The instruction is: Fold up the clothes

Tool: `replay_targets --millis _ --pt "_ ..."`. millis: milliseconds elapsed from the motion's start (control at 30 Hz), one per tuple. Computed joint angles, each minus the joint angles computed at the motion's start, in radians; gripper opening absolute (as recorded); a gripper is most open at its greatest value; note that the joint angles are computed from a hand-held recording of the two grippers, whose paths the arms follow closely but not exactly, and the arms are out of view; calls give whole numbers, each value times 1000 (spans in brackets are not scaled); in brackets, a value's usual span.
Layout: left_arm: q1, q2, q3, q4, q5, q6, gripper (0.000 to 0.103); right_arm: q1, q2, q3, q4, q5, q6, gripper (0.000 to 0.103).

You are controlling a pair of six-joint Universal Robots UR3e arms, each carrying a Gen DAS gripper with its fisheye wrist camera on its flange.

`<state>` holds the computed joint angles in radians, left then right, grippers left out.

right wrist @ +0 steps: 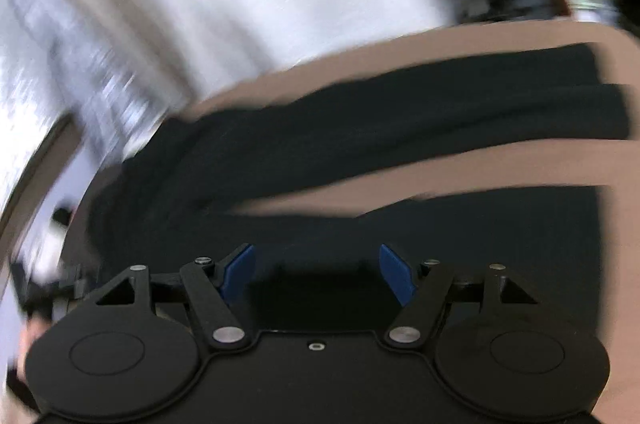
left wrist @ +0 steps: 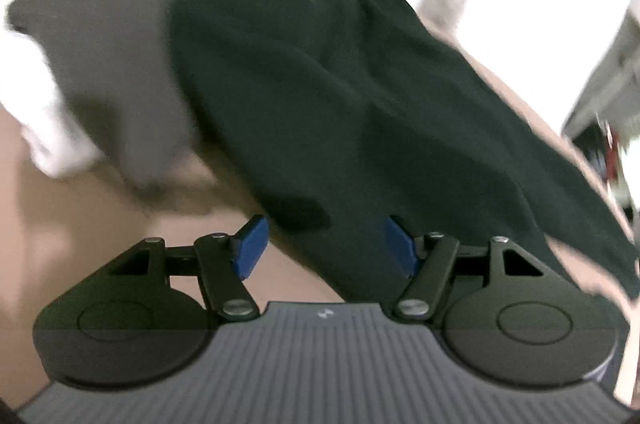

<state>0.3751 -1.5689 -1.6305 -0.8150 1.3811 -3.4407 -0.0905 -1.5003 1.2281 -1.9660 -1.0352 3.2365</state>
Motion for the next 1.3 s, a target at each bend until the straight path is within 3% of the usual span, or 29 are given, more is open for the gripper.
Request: replay_targets --millis 100,200,233,333,400,467,500,533,567,600,633,700,767,833,867,1033,1200,1300 --pt "92 -12 -74 119 -21 34 64 223 162 -111 -43 -97 -47 74" --pt "211 -79 -167 318 -71 78 66 436 353 -297 -46 -232 -140 74" --pt "255 -100 -215 389 -121 48 67 483 400 -328 -81 -269 -183 74" --pt "358 -169 -310 559 -325 -171 68 615 580 -504 -127 -373 -326 74" --pt "365 -177 -296 570 -347 -191 68 669 693 -619 -156 -416 -396 74" --pt "328 -193 -271 584 -284 -147 68 692 766 -655 -219 -454 -438 71" --pt "310 -201 -257 591 -253 -124 68 704 802 -673 -245 -499 -447 63" --pt "294 -210 -245 599 -227 -104 68 702 813 -663 -268 -522 -441 42" --pt "288 -223 -236 609 -222 -98 68 699 824 -653 -289 -544 -435 33" --pt "281 -237 -226 620 -217 -93 68 689 817 -615 -328 -543 -425 17" --pt "272 -253 -209 630 -204 -96 68 661 772 -535 -381 -490 -400 7" --pt "218 -275 -155 617 -83 -113 68 634 718 -431 -496 -488 -362 5" --pt "104 -290 -69 565 163 -69 68 636 671 -332 -623 -580 -351 5" --pt "48 -295 -68 625 261 3 73 626 634 -265 -694 -640 -348 5" --pt "28 -299 -66 652 296 35 80 599 615 -265 -647 -599 -317 5" --pt "120 -294 -126 646 69 -18 83 493 567 -230 -479 -378 -188 5" --pt "144 -314 -119 678 -29 -39 83 526 622 -212 -549 -444 -229 5" --pt "106 -385 41 575 86 28 83 578 643 -212 -620 -567 -274 5"
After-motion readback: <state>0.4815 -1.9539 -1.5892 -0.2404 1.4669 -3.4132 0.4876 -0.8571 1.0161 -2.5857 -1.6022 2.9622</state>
